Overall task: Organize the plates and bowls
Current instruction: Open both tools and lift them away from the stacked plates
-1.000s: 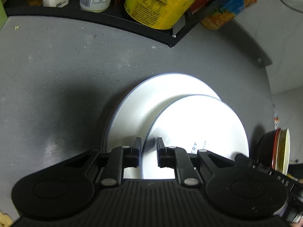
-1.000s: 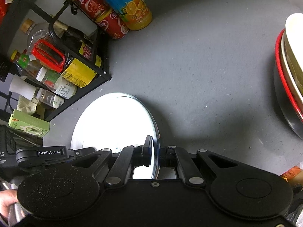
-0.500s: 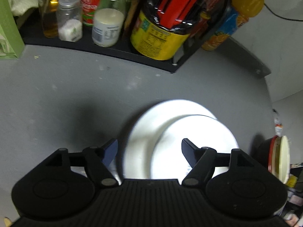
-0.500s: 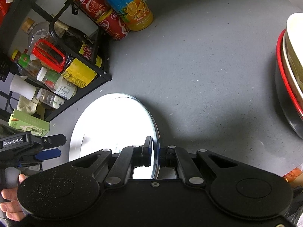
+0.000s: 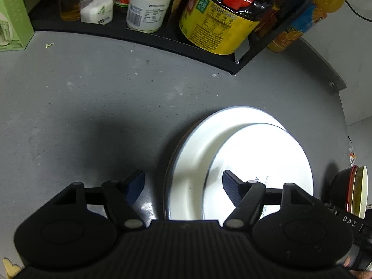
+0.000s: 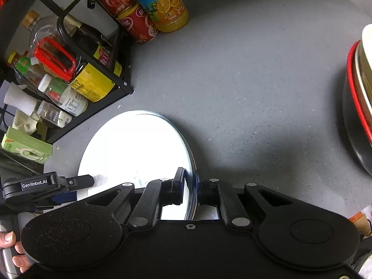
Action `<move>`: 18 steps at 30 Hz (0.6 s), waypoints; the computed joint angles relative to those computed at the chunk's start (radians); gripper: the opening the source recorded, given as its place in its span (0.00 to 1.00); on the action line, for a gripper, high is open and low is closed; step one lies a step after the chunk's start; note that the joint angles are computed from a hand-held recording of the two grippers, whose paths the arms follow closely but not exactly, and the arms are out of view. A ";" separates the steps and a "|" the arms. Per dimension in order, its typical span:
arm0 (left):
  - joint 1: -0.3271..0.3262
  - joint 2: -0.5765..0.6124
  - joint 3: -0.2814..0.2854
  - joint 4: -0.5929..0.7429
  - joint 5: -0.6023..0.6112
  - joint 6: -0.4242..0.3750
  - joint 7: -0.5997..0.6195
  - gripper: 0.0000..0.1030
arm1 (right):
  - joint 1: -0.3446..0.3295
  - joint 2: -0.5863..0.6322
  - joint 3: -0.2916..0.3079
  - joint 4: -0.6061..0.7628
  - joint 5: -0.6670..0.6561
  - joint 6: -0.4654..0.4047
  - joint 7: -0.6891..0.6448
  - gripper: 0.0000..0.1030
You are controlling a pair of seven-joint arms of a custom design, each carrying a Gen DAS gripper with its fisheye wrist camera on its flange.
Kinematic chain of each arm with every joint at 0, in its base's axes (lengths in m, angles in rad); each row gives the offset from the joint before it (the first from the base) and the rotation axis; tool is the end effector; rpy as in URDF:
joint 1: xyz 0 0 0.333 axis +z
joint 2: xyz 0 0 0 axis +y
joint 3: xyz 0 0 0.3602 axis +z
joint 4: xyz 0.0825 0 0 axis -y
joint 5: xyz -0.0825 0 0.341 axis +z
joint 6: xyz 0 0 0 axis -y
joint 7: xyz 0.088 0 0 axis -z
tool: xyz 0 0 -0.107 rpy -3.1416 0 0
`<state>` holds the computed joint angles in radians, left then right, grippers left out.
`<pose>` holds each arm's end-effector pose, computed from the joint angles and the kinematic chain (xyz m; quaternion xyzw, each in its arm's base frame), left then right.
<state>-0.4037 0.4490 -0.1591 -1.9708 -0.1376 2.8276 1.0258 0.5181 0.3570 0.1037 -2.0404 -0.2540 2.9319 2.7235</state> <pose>0.5516 -0.3259 0.3592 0.7356 -0.6429 0.2125 0.0179 0.5013 0.3710 0.3997 -0.5666 0.7792 -0.0147 0.2675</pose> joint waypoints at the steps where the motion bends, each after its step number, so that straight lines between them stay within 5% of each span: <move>1: 0.000 0.002 -0.002 0.001 -0.001 0.001 0.001 0.68 | -0.002 0.002 0.003 0.001 0.003 -0.001 -0.003 0.10; 5: -0.038 0.004 0.041 -0.006 0.041 0.010 -0.040 0.56 | -0.001 0.013 0.004 0.020 -0.002 -0.023 -0.015 0.13; 9: -0.016 -0.003 0.023 -0.024 0.028 0.041 -0.032 0.48 | -0.006 0.025 0.014 0.024 0.018 -0.019 -0.030 0.19; 18: 0.018 -0.007 -0.009 -0.034 -0.018 0.054 0.028 0.45 | 0.014 0.034 -0.001 0.046 0.001 -0.056 -0.034 0.22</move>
